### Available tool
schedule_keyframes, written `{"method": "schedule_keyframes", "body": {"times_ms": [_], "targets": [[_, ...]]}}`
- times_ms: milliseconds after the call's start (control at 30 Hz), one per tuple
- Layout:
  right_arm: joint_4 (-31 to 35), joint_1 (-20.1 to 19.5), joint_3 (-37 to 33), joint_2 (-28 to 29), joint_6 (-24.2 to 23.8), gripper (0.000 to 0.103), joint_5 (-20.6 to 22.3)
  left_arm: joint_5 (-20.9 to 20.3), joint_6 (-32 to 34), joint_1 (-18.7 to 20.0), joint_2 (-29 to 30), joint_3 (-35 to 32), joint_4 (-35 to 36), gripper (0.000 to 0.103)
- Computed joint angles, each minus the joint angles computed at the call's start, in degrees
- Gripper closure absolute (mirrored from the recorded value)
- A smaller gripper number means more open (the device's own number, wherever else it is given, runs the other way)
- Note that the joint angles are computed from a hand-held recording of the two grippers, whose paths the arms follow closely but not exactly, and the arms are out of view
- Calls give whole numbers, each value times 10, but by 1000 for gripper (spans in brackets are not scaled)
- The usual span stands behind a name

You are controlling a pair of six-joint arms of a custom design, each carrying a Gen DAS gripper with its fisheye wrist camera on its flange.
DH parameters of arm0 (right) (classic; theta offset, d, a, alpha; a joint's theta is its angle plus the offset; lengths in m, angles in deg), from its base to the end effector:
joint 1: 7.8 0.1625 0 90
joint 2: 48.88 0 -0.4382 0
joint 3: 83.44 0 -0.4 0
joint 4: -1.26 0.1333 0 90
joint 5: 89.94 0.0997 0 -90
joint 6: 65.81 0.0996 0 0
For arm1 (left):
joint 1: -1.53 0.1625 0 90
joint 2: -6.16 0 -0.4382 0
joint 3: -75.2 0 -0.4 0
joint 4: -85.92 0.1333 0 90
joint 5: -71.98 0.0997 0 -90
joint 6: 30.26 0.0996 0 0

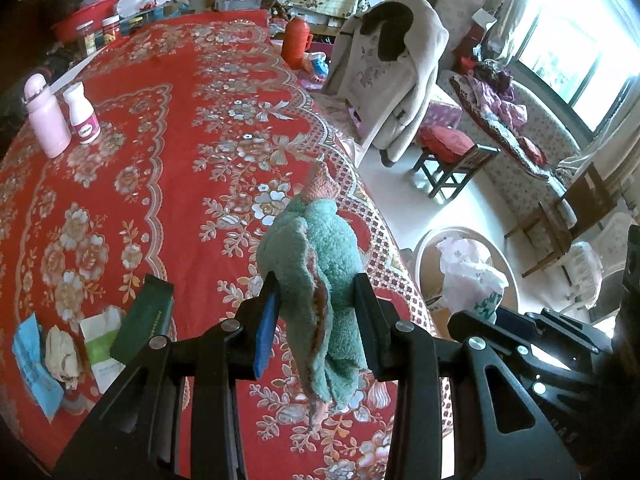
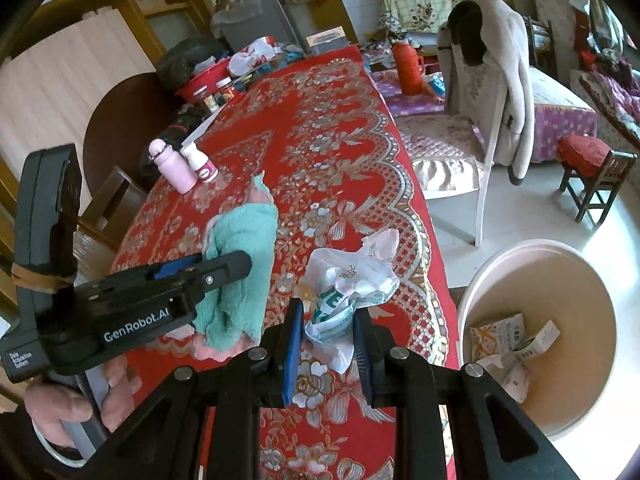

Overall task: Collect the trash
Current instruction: 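Carry the towel and plastic bag in both tools over the beige bucket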

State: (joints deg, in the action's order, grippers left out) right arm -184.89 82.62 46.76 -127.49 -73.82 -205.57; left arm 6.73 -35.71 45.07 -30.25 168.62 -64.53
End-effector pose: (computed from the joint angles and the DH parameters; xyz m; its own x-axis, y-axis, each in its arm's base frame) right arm 0.0937 -0.4684 0.2846 -0.8943 0.1947 0.4030 -0.1311 0.7469 -0.6519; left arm -0.3690 -0.5921 0.0028 -0.7096 0.5728 -0.4103 0.6592 0.7454 -0.0994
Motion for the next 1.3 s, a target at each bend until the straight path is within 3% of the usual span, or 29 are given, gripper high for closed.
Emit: {"method": "schedule_keyframes", "body": {"times_ms": [467,800,1300], "targets": [[-9,-18,27,-43,-11,80,-29,-19,6,-32,35,-15,-6,69],[-5,-70,62,-112,-9,80,-31,-52,6,-60,82,-45,1,69],[24,-156,103,-211,-9,80,2,-79,6,-89,138,-88,20,69]]}}
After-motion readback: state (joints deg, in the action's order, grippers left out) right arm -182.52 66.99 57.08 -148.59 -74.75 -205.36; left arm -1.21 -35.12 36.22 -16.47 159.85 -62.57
